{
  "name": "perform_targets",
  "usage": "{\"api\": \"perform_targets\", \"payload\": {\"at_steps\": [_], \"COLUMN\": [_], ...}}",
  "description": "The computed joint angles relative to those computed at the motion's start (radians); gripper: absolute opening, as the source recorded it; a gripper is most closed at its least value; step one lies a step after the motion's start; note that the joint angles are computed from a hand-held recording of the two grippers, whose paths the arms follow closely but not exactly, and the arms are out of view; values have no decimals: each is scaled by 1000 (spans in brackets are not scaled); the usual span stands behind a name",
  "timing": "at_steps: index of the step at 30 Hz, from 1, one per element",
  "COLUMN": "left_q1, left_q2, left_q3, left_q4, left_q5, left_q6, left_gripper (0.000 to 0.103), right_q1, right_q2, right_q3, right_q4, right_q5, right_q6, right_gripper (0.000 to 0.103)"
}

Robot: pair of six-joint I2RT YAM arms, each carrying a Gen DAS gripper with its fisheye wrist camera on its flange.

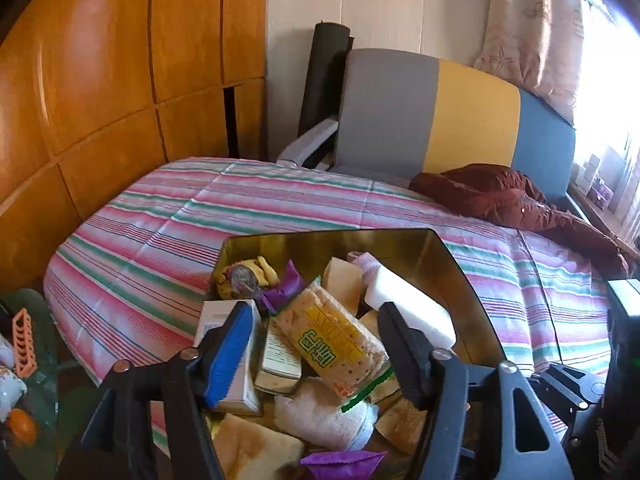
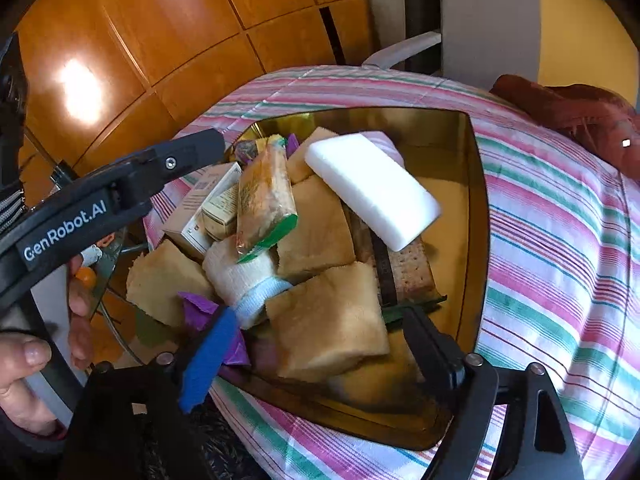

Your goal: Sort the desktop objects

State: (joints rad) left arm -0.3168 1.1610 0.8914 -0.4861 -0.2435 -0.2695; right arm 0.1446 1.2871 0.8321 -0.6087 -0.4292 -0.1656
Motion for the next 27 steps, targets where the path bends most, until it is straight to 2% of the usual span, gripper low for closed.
{"api": "perform_targets", "payload": {"at_steps": [9, 14, 16, 19, 26, 27], "left_q1": [-70, -140, -146, -146, -216, -221], "left_q2": [-78, -105, -126, -158, -154, -154], "left_q3": [29, 46, 42, 37, 46, 43], "left_q4": [-76, -125, -125, -130, -160, -156], "left_q5": [-127, -239, -232, -214, -338, -342], "left_q6": [-10, -34, -39, -63, -87, -86], "left_gripper": [72, 77, 79, 79, 79, 74], "right_q1": [7, 24, 29, 36, 17, 15], "right_q2": [-140, -201, -226, -251, -306, -311], "right_q3": [-39, -62, -76, -91, -116, -118], "right_q4": [-4, -10, -12, -12, -24, -25], "right_q5": [19, 37, 40, 51, 51, 54], "right_q6": [49, 63, 69, 78, 86, 85], "right_gripper": [89, 90, 90, 90, 90, 90]}}
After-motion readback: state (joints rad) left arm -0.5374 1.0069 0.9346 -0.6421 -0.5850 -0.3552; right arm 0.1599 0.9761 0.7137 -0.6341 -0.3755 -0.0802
